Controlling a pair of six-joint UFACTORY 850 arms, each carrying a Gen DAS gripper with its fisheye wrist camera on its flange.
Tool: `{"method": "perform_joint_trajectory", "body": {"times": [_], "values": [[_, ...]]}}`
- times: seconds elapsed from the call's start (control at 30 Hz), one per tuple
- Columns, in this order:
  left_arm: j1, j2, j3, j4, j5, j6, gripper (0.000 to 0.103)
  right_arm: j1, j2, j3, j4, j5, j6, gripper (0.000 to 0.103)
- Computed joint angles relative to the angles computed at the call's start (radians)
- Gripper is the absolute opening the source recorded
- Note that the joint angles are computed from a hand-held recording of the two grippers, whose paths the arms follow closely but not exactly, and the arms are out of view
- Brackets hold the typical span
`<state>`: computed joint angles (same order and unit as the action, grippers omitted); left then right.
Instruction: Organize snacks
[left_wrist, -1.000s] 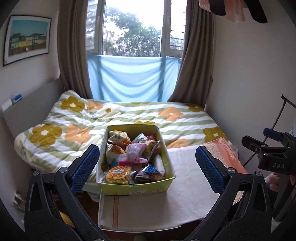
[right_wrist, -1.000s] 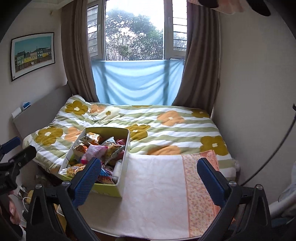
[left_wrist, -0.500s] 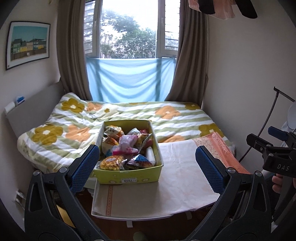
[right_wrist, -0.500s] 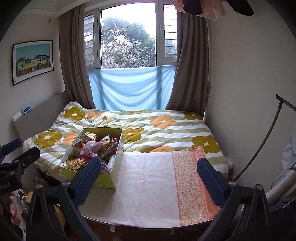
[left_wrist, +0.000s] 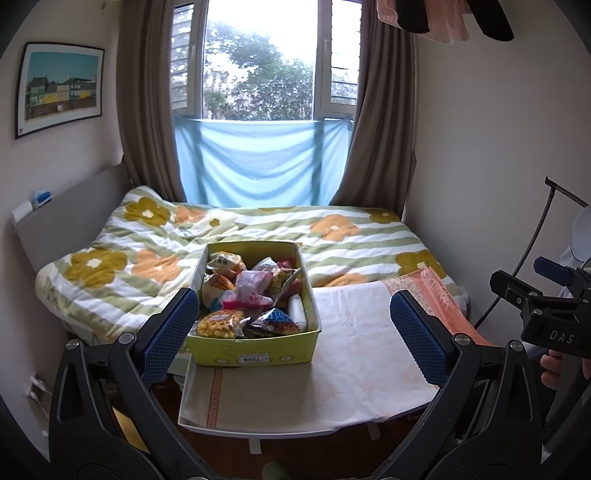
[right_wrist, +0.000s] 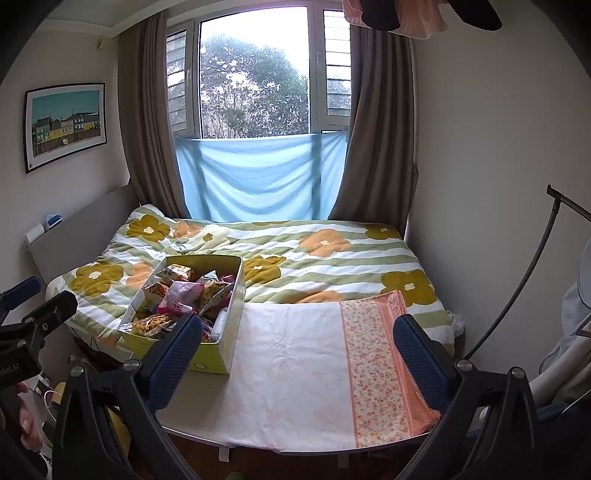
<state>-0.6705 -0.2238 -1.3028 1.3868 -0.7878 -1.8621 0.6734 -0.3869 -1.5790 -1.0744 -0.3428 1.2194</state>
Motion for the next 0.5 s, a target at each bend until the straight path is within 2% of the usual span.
{"method": "perform_joint_trajectory", "body": {"times": [0.5], "values": [[0.010,-0.011,-0.010,0.014,0.022,-0.005,0.103,-0.006,-0.011,-0.019,0.038,-0.016,-0.024,0.103]]}}
